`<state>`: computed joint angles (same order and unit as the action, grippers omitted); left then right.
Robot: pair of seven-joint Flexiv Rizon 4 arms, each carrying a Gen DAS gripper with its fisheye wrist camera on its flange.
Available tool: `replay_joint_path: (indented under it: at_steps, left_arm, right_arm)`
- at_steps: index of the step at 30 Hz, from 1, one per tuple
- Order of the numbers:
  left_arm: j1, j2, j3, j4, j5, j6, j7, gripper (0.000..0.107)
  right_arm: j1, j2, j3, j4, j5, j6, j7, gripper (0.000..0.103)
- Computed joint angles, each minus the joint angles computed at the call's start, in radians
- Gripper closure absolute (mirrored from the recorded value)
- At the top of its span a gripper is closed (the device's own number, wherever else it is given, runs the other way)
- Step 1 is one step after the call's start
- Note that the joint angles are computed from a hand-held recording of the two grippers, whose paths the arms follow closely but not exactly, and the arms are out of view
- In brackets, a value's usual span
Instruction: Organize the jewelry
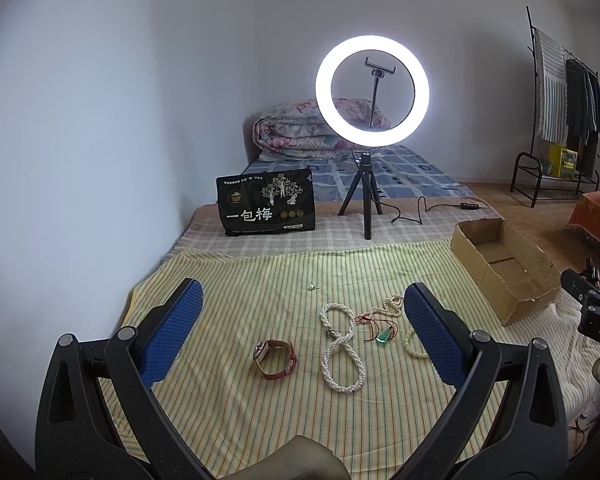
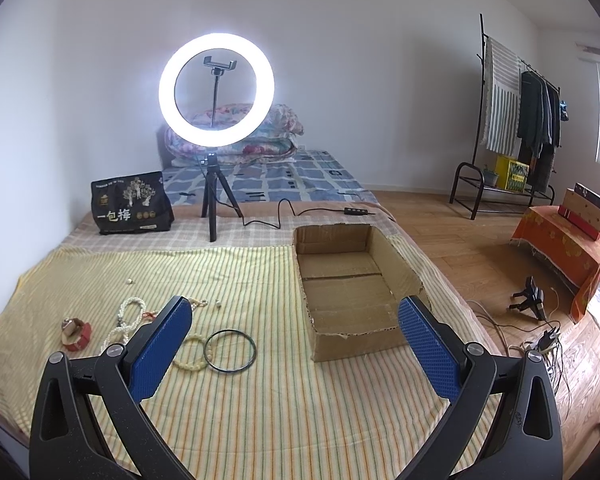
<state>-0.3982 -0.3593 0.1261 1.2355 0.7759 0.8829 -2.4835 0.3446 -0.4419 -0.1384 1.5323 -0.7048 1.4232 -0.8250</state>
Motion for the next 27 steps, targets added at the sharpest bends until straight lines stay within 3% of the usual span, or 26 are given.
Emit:
replay_joint_path:
  at_steps: [13, 16, 22, 24, 27]
  left_arm:
    - [0.038, 0.004, 0.005, 0.028, -0.032, -0.017, 0.053, 0.004]
    - [0.083, 0.012, -0.013, 0.067, -0.098, 0.024, 0.109, 0.004]
    - [0.132, -0.006, -0.029, 0.104, -0.222, 0.054, 0.216, 0.004]
    - [0.150, -0.016, -0.038, 0.118, -0.278, 0.076, 0.253, 0.005]
    - [0.173, -0.034, -0.056, 0.136, -0.369, 0.106, 0.322, 0.017]
  right_arm:
    - [-0.018, -0.032, 0.037, -0.017, 0.044, 0.043, -0.099, 0.001]
    - [-0.076, -0.065, 0.154, -0.061, 0.131, 0.008, -0.263, 0.001]
    - [-0.166, -0.150, 0.367, -0.199, 0.309, -0.187, -0.625, 0.001]
    - [-0.169, -0.171, 0.388, -0.239, 0.353, -0.237, -0.690, 0.001]
    - [-0.142, -0.203, 0.363, -0.297, 0.375, -0.305, -0.745, 0.001]
